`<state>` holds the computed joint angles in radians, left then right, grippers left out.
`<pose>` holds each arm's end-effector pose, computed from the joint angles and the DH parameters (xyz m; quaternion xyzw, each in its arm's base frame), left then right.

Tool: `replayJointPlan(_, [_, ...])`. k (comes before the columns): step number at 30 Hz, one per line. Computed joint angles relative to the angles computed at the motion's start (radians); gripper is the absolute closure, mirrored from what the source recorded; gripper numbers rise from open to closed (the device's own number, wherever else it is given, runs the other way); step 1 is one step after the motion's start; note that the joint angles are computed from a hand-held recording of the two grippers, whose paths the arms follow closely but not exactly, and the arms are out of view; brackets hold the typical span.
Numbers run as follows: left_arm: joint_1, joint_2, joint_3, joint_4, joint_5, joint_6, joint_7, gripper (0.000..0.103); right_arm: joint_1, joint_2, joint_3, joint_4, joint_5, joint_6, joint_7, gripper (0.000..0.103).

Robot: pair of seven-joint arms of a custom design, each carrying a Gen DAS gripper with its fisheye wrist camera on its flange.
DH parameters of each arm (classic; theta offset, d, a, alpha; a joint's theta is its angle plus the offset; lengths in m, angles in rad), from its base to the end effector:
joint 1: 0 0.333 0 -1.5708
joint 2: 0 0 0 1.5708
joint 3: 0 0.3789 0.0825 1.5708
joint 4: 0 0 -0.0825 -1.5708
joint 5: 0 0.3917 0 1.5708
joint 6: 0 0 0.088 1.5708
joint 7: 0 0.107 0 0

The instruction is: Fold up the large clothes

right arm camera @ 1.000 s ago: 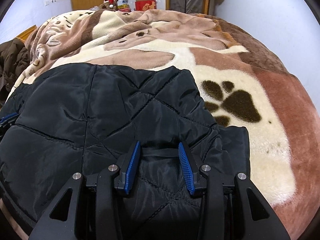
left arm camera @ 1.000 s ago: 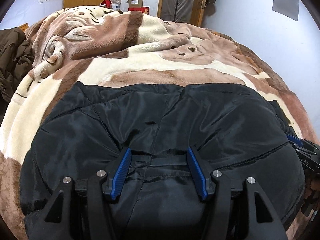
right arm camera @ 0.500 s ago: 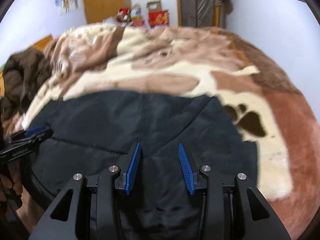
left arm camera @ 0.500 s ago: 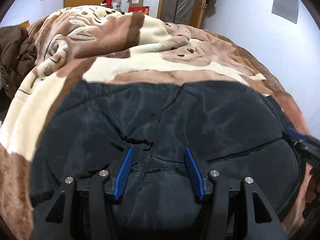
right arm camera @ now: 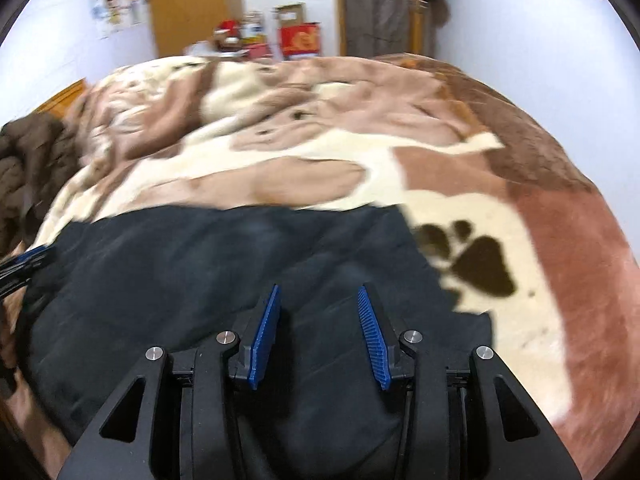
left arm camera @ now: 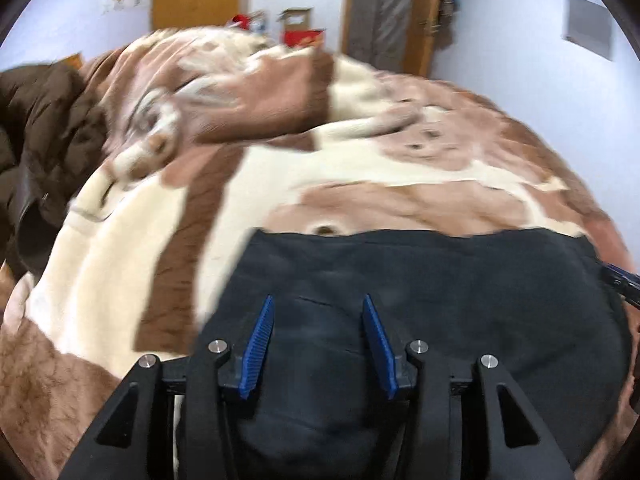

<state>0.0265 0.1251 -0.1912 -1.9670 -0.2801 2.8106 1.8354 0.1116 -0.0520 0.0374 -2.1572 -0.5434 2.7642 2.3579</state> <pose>0.6396 -0.0865 0.5519 -0.5945 0.7180 -0.3074 0.1911 0.5641 0.1072 0.5511 -0.5923 0.7221 -0.2636 0.2413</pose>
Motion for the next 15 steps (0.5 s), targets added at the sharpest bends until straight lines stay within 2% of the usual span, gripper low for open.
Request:
replayJointPlan(2, [0.012, 0.033, 0.0, 0.017, -0.014, -0.016, 0.0, 0.054, -0.005, 0.035, -0.014, 0.006, 0.039, -0.015, -0.04, 0.062])
replayJointPlan(4, [0.029, 0.043, -0.023, 0.001, -0.067, 0.012, 0.041, 0.054, -0.002, 0.05, -0.028, -0.013, 0.056, 0.018, -0.063, 0.062])
replayJointPlan(7, [0.022, 0.057, -0.03, -0.023, -0.054, 0.075, 0.028, 0.053, 0.009, 0.066, -0.036, -0.012, -0.084, 0.024, 0.049, 0.062])
replayJointPlan(15, [0.066, 0.095, -0.082, -0.011, -0.088, 0.102, 0.043, 0.052, 0.027, 0.097, -0.072, -0.015, -0.091, 0.068, 0.074, 0.062])
